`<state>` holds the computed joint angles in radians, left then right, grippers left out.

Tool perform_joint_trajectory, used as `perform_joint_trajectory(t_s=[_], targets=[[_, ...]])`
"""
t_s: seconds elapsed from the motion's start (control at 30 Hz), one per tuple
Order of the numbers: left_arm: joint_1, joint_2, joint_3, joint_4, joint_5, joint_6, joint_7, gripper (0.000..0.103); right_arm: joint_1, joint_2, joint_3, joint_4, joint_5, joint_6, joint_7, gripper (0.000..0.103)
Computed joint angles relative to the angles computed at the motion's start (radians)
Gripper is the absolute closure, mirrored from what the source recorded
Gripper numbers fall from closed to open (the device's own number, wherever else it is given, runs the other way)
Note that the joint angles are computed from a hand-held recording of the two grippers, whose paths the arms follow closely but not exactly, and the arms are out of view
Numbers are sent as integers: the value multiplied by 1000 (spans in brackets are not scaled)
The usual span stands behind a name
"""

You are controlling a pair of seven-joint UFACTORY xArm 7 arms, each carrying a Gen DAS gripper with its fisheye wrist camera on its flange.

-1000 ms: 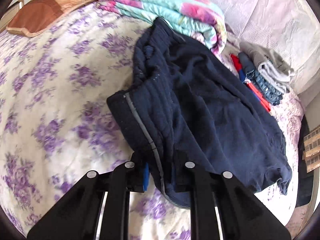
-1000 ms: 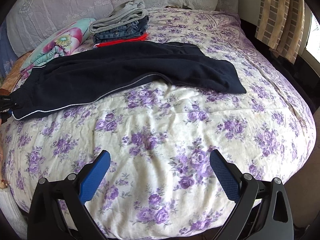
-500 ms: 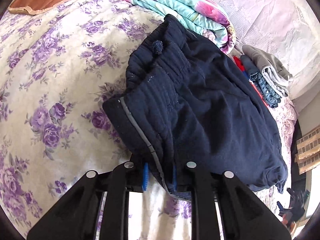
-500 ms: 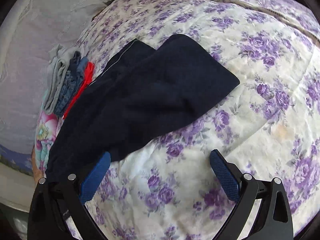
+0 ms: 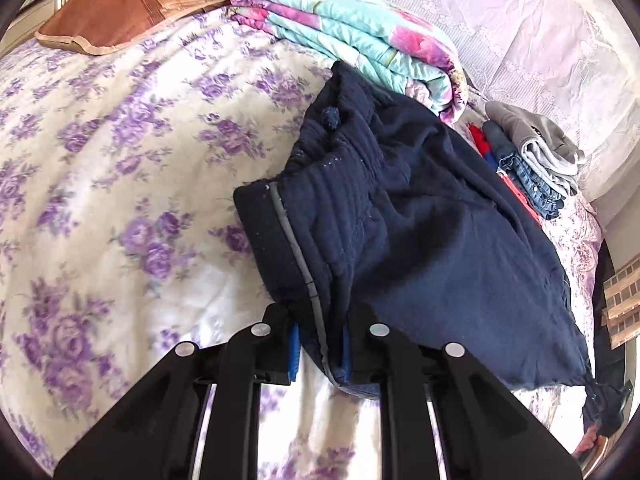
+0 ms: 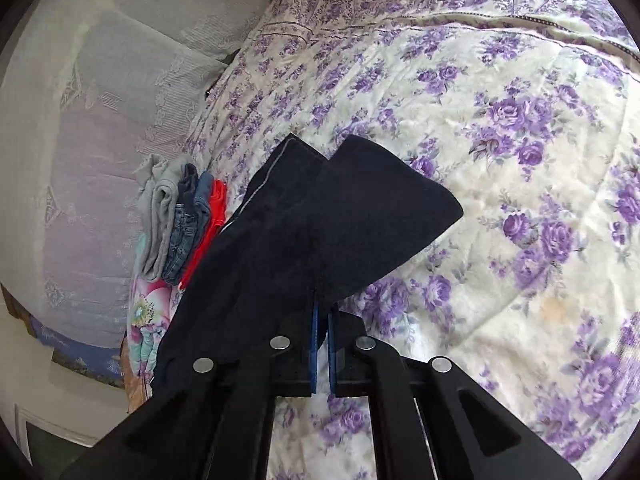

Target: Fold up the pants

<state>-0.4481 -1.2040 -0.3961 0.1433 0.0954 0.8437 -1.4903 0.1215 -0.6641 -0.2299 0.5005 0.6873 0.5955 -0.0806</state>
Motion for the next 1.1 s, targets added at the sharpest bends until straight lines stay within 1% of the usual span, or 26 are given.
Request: perform_joint_trajectory(t_s=[0.03, 0.13, 0.23, 0.3, 0.33, 0.37, 0.4, 0.43, 0.47, 0.5, 0.53, 0.57, 0.6, 0.63, 0.67, 0.7, 0.73, 0.77, 0.8, 0.83, 0.87, 0.93, 0.97, 1.0, 1.07, 1.1], targets=[[-13, -20, -3, 4, -6, 31, -5, 89, -18, -42, -3, -7, -27, 40, 0, 99], [-78, -114, -20, 8, -36, 133, -24, 89, -74, -142, 26, -26, -126, 136, 29, 99], [-149, -203, -60, 21, -66, 250, -47, 89, -133, -239, 39, -70, -222, 233, 62, 99], [-163, -211, -48, 10, -79, 266, -33, 89, -156, -264, 32, -107, -254, 253, 69, 98], [-163, -206, -33, -6, -87, 258, -24, 89, -161, -251, 36, -124, -267, 247, 70, 98], [-156, -179, -12, -22, -96, 239, -8, 87, -162, -225, 36, -139, -276, 240, 70, 94], [-152, -152, 6, -34, -106, 221, 5, 85, -159, -189, 33, -147, -275, 234, 75, 95], [-156, -158, 5, -40, -115, 220, -1, 83, -155, -186, 22, -165, -260, 215, 68, 95], [-166, -182, -6, -37, -115, 237, -10, 81, -159, -207, 16, -172, -258, 219, 64, 89], [-180, -210, -17, -23, -108, 271, -8, 75, -166, -218, 9, -159, -272, 262, 61, 83], [-185, -226, -39, 8, -96, 334, -8, 70, -178, -236, -2, -147, -284, 309, 59, 66], [-186, -246, -62, 43, -84, 406, -10, 58, -200, -268, -1, -140, -296, 343, 69, 56], [-183, -264, -85, 79, -75, 474, -12, 55, -238, -314, 26, -135, -335, 369, 91, 55], [-165, -263, -115, 130, -59, 552, -13, 55, -273, -355, 75, -128, -391, 375, 113, 53], [-129, -243, -154, 197, -32, 643, -9, 57, -301, -403, 124, -122, -454, 373, 129, 48], [-78, -230, -185, 254, -12, 702, 21, 57, -316, -444, 155, -118, -502, 365, 141, 44], [-69, -205, -186, 293, 25, 720, 31, 57, -319, -475, 170, -110, -533, 357, 151, 38], [-66, -195, -173, 311, 51, 696, 53, 57, -302, -489, 168, -99, -544, 350, 154, 37], [-50, -197, -156, 315, 61, 640, 94, 57, -268, -481, 158, -79, -538, 348, 150, 37], [-39, -193, -132, 314, 71, 594, 128, 56, -216, -455, 144, -53, -519, 347, 136, 37], [-12, -152, -111, 322, 81, 534, 168, 56, -163, -406, 135, -20, -498, 344, 118, 37], [48, -31, -89, 344, 102, 419, 248, 54, -71, -296, 135, 46, -453, 329, 90, 37], [77, 45, -76, 346, 110, 338, 281, 51, -31, -233, 139, 77, -430, 305, 76, 37], [92, 106, -60, 336, 109, 256, 303, 51, 3, -161, 148, 113, -406, 273, 66, 37], [117, 254, -28, 310, 93, 98, 335, 51, 46, -19, 155, 182, -362, 220, 60, 37], [136, 338, -25, 304, 88, 51, 335, 51, 54, 56, 154, 220, -347, 205, 59, 37]])
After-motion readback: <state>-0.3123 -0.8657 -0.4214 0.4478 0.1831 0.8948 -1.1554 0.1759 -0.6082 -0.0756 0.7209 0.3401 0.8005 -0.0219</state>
